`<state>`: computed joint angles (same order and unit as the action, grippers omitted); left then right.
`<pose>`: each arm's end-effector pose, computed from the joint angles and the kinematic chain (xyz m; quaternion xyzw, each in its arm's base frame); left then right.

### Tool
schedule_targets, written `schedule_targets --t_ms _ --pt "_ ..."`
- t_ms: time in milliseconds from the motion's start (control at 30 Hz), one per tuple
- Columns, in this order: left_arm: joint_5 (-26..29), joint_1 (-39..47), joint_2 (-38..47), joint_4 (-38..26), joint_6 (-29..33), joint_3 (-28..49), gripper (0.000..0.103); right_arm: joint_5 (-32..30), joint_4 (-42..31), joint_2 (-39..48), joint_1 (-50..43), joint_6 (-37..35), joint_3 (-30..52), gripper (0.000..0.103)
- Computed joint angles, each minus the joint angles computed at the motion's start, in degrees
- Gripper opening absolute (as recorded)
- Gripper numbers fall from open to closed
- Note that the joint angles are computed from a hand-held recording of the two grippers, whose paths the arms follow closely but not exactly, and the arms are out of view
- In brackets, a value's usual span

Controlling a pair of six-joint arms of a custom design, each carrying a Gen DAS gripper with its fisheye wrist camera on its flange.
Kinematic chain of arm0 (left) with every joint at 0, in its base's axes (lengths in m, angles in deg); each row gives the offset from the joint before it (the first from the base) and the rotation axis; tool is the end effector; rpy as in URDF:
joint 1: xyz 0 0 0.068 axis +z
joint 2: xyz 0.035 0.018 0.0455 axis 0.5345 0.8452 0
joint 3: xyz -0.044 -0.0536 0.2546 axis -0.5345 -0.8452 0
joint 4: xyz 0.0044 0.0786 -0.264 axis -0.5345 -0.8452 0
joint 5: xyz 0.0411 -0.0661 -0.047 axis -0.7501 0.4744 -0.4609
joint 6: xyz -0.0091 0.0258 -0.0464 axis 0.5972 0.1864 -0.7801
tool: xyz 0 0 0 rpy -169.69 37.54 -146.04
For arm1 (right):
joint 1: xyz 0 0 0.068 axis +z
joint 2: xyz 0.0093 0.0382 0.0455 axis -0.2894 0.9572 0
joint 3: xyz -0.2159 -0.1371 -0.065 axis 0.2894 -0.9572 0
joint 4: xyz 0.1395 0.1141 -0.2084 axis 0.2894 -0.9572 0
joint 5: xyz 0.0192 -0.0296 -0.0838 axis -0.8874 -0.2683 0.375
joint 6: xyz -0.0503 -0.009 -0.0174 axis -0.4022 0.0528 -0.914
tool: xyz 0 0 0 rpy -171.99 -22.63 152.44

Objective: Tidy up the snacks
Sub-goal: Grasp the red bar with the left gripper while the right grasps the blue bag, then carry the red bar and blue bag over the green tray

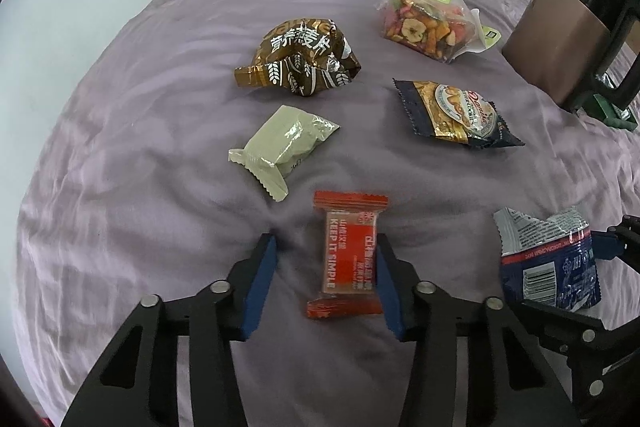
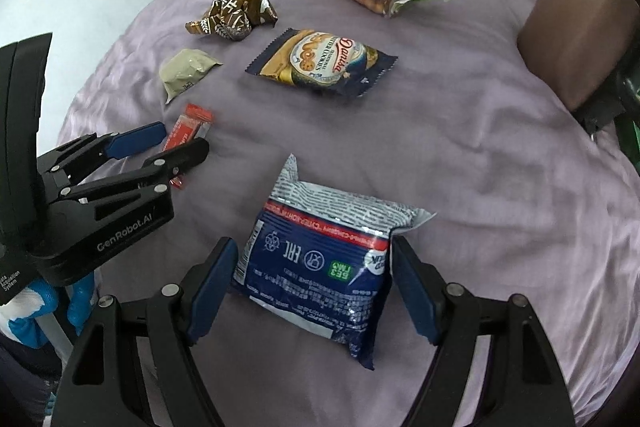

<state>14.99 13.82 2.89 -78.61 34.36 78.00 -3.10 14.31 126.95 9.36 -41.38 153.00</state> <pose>0.3001 -0.0916 0.1641 -0.0482 0.9706 0.0379 0.2328 0.3478 0.1798 0.1321 -0.2434 0.9507 0.1417 0.1301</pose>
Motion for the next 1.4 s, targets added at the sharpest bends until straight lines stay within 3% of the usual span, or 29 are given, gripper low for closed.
schedule_targets --t_ms 33,100,300,967,1200,1400 --pt "0.04 -0.03 0.16 -0.01 -0.07 0.14 0.032 -0.11 0.10 -0.09 -0.08 -0.26 -0.05 0.055" --pt "0.18 0.01 0.51 -0.28 -0.43 0.49 0.021 -0.44 0.31 0.33 -0.17 -0.52 0.36 0.041" --pt "0.26 -0.02 0.04 -0.32 -1.94 0.39 0.020 -1.56 0.71 -0.31 -0.94 -3.44 -0.22 0.031" --pt "-6.00 -6.35 -12.34 -11.39 -9.70 2.89 0.020 -7.08 0.22 -17.28 -7.30 -7.02 -8.93 0.029" --pt "-6.06 -12.38 -15.25 -15.46 -14.86 7.42 0.020 -10.73 -1.56 -25.22 -15.90 -10.86 -13.28 0.029" --pt "-9.13 -19.54 -11.49 -19.60 -17.74 15.05 0.020 -14.97 -3.02 -29.22 -25.59 -14.39 -15.22 0.029"
